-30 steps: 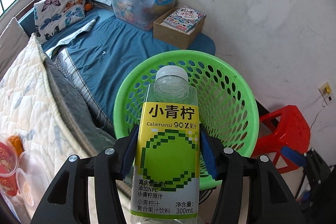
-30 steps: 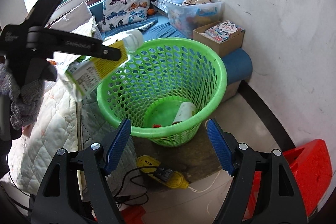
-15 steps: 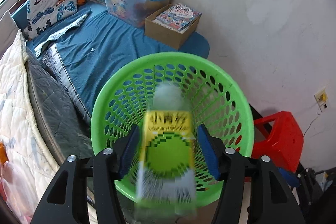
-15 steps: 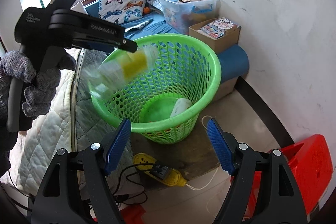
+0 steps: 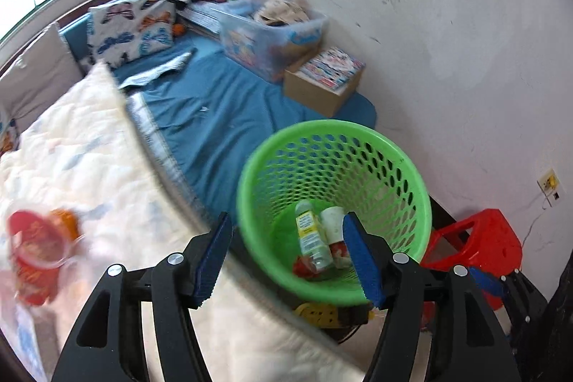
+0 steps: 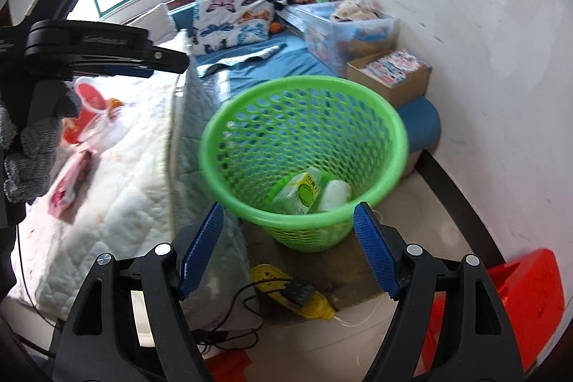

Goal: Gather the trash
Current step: 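Move the left gripper to the pink snack wrapper and grasp it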

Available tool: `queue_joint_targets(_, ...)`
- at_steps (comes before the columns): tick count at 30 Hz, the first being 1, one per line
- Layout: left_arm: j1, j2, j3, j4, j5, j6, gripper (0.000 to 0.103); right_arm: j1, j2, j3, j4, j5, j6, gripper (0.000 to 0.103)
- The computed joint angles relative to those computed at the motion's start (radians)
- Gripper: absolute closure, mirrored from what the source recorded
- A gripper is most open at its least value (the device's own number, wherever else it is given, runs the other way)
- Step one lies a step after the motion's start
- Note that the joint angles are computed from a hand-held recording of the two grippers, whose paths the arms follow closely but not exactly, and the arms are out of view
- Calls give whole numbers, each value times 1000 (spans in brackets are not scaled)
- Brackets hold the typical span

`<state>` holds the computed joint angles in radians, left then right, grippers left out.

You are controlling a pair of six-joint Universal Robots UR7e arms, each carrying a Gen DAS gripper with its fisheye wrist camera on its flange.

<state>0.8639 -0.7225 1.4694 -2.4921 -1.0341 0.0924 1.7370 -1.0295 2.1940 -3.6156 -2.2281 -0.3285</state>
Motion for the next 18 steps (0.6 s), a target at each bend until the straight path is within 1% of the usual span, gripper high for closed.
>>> queue_joint_targets(2, 2, -49, 43, -19, 13, -3, 41, 18, 9, -9, 7, 7, -7, 28)
queue_joint_targets(4, 2, -97, 93, -57, 50, 1, 41, 36, 18, -20, 21, 20, -9, 28)
queue_joint_targets(10, 23, -216, 183, -79, 117, -14, 41, 88, 67, -75, 65, 38, -30, 28)
queue_joint_targets(15, 60, -298, 239, -66, 171, -44, 39, 118, 107, -117, 88, 50, -47, 28)
queue_joint_targets(18, 84, -328, 261, -44, 183, -73, 37, 127, 123, -136, 103, 55, -49, 27)
